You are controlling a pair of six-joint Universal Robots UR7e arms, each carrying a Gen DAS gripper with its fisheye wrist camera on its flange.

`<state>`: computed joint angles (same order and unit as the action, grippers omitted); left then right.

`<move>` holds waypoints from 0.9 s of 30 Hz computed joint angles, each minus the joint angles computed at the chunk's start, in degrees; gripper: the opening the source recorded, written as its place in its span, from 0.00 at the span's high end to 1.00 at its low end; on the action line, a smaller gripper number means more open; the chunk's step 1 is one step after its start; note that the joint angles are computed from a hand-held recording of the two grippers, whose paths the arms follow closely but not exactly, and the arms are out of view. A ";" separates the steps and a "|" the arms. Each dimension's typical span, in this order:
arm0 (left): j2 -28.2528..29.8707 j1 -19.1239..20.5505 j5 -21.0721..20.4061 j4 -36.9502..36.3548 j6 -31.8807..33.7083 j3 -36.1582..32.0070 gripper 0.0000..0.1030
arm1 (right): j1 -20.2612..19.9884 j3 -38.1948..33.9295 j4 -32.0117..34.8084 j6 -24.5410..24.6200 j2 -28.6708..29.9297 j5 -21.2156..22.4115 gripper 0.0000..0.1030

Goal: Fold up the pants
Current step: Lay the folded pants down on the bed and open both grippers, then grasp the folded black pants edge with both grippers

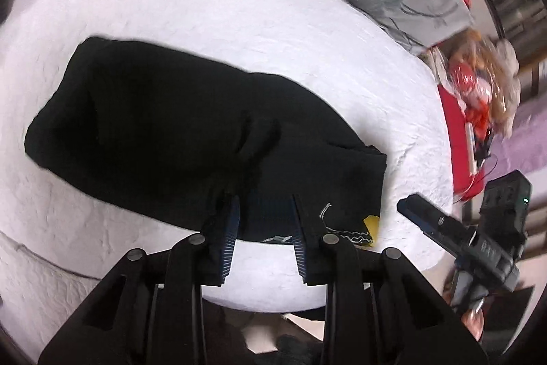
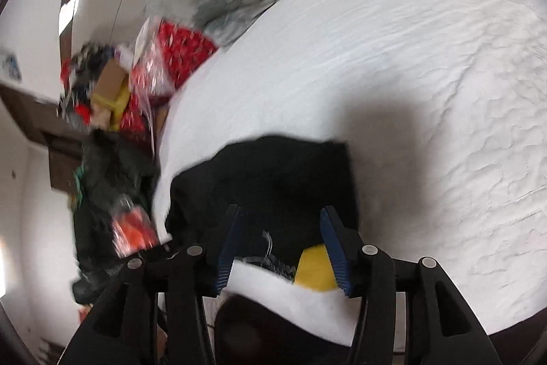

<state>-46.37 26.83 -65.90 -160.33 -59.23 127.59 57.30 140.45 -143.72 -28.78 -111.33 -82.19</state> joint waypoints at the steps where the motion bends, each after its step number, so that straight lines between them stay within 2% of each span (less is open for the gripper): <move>1: 0.68 0.23 -0.81 -0.59 0.66 -0.58 0.74 | -0.16 0.99 -0.12 -1.64 -0.86 0.81 0.51; 3: 2.35 1.42 -2.54 -1.84 1.29 -2.17 0.74 | -2.75 1.81 3.56 -5.41 -2.10 5.73 0.51; 6: 5.28 2.79 -2.81 0.18 1.53 -4.71 0.74 | -3.98 2.27 3.99 -5.58 -0.03 4.79 0.54; 8: 6.82 3.26 -1.89 3.26 1.43 -5.73 0.74 | -4.20 3.35 -0.67 -5.94 2.20 0.10 0.63; 10: 7.65 3.12 -0.93 2.21 1.79 -5.76 0.74 | -4.71 3.93 -4.15 -7.28 4.23 -3.10 0.88; 11: 7.52 2.80 -0.54 2.97 1.61 -6.00 0.74 | -4.86 4.05 -4.38 -7.51 4.16 -2.83 0.88; 14: 5.72 2.11 -1.64 2.91 2.27 -5.41 0.74 | -4.63 2.56 -0.11 -6.20 2.66 -1.16 0.85; 16: 4.44 2.27 -1.71 -0.51 2.57 -3.70 0.74 | -5.36 2.18 0.60 -6.43 0.49 2.56 0.68; 17: 3.61 2.33 -1.34 -2.08 2.07 -2.81 0.72 | -5.19 1.96 -0.32 -6.67 0.17 3.32 0.64; 18: 3.03 2.59 -0.91 -2.93 1.45 -2.03 0.63 | -4.30 1.71 -2.44 -6.23 0.45 3.45 0.59; 20: 2.56 3.30 -0.51 -3.43 -0.33 -1.08 0.54 | -2.97 0.72 -4.18 -5.05 2.44 3.44 0.59; 23: 4.45 5.41 -1.85 -2.87 -1.61 -1.81 0.54 | -1.04 0.43 -9.43 -3.41 7.10 1.13 0.59; 25: 5.45 5.12 -0.54 -3.05 -2.09 -1.50 0.54 | -0.16 0.40 -12.54 -2.20 10.38 -2.60 0.62; 27: 5.25 4.22 0.45 -0.82 -2.21 -2.02 0.54 | -0.32 0.90 -14.75 -2.66 11.78 -3.36 0.62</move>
<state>-41.13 31.05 -65.46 -161.15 -61.45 125.58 56.97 141.35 -158.47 -31.44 -99.55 -85.54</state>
